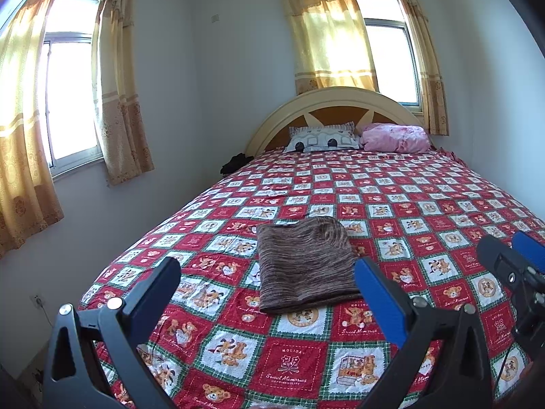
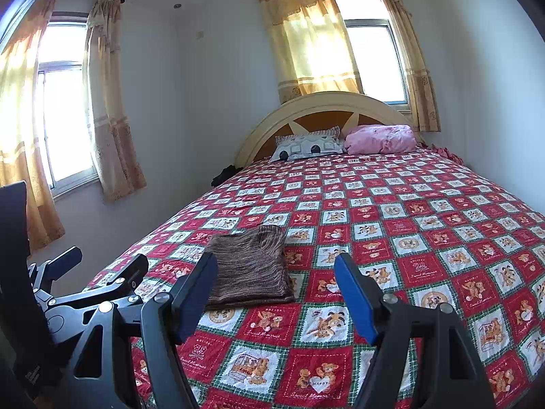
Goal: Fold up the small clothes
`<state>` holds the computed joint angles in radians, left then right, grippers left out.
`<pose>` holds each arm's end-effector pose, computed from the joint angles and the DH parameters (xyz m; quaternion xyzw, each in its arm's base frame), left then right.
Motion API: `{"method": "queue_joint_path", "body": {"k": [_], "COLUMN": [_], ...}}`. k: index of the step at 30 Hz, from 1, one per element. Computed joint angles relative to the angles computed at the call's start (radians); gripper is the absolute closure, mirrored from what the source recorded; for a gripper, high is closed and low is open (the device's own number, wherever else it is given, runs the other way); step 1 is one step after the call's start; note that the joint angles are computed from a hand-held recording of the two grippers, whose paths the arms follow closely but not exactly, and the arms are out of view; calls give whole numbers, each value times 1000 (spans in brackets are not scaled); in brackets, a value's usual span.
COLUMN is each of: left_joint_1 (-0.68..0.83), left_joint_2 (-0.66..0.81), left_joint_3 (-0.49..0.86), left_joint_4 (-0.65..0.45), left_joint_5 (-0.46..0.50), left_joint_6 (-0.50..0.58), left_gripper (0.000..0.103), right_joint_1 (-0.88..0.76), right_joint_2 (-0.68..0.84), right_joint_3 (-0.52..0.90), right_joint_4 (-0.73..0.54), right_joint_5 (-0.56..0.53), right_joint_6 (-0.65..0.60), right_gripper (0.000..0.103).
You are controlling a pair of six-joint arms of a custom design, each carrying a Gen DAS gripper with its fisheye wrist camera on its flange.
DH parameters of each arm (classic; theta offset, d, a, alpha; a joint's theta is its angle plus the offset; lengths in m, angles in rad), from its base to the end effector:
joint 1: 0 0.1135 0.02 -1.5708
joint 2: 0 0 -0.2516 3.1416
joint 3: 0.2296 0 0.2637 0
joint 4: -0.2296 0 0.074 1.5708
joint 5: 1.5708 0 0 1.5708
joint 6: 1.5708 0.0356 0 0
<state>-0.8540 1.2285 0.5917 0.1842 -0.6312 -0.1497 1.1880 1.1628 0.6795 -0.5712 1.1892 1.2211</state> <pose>0.1933 -0.1898 0.2011 0.1234 0.8132 -0.0119 0.5686 0.1123 0.1904 0.2024 0.1562 0.7984 0.0035 0.5814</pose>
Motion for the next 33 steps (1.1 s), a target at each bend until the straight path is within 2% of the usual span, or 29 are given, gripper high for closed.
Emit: {"method": "queue_joint_path", "body": {"k": [13,18,28,33], "left_joint_1": [22,39,91,118], "left_joint_2": [25,42,11,35], "left_joint_3": [7,7,-12,5], "left_joint_4": [5,30,28,15], "left_joint_5": [0,-31,85,107], "left_joint_6": [-7,10,-18,-21], "left_gripper": [0,0,0,0], "right_joint_1": [3,6,-4,-13], "right_joint_2": [-1,16,34,34], "right_joint_3": [-5,2,5,-2], "right_joint_4": [-7,-25,0,20], "right_joint_5": [-1,-1,-17,-28], "right_joint_6": [10,38,27,21], "right_gripper": [31,31,31,31]}}
